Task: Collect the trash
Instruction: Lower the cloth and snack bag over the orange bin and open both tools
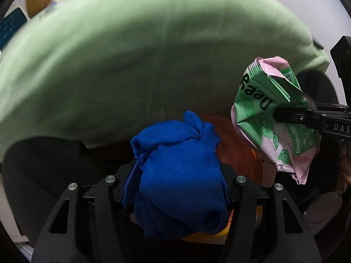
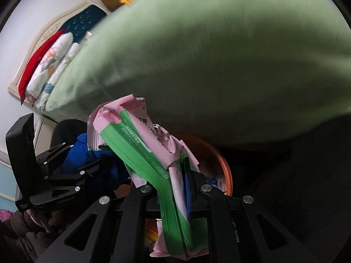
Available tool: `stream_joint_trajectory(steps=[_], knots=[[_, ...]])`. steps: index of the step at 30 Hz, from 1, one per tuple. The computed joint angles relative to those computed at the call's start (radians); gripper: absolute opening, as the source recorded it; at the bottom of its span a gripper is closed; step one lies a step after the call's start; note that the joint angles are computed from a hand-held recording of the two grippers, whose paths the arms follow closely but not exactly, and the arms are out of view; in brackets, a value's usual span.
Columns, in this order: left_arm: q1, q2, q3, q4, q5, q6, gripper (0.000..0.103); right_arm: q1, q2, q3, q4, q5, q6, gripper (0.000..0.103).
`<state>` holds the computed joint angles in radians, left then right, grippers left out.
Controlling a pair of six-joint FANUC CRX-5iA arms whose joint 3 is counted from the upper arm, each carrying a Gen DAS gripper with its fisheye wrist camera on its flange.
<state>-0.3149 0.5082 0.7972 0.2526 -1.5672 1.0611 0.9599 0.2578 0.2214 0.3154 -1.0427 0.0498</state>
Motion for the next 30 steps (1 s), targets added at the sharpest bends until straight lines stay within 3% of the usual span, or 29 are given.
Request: stream_joint_trajectory(steps=[13,14,17,18,24,27,30], knots=[[-0.032,0.153,0.212,-0.055,-0.171,0.031,0.061,-0.029,0.039,0.031,-0.121,0.006,0.072,0.014],[-0.034,0.170,0.239,-0.058,-0.185,0.034,0.067,-0.033,0.046,0.042,-0.136,0.002,0.086,0.019],[-0.048,0.212,0.318,-0.084,-0.213,0.049,0.082,-0.030,0.067,0.070,-0.122,-0.023,0.079,0.064],[-0.058,0.224,0.342,-0.096,-0.221,0.055,0.083,-0.027,0.064,0.062,-0.110,-0.019,0.067,0.064],[-0.080,0.228,0.346,-0.117,-0.205,0.067,0.084,-0.019,0.028,0.016,-0.084,0.002,0.020,0.064],[-0.082,0.201,0.299,-0.107,-0.168,0.073,0.084,-0.014,0.020,0.010,-0.072,-0.001,0.010,0.064],[-0.066,0.121,0.171,-0.094,-0.085,0.066,0.084,-0.007,0.024,0.015,-0.045,-0.009,-0.004,0.065]])
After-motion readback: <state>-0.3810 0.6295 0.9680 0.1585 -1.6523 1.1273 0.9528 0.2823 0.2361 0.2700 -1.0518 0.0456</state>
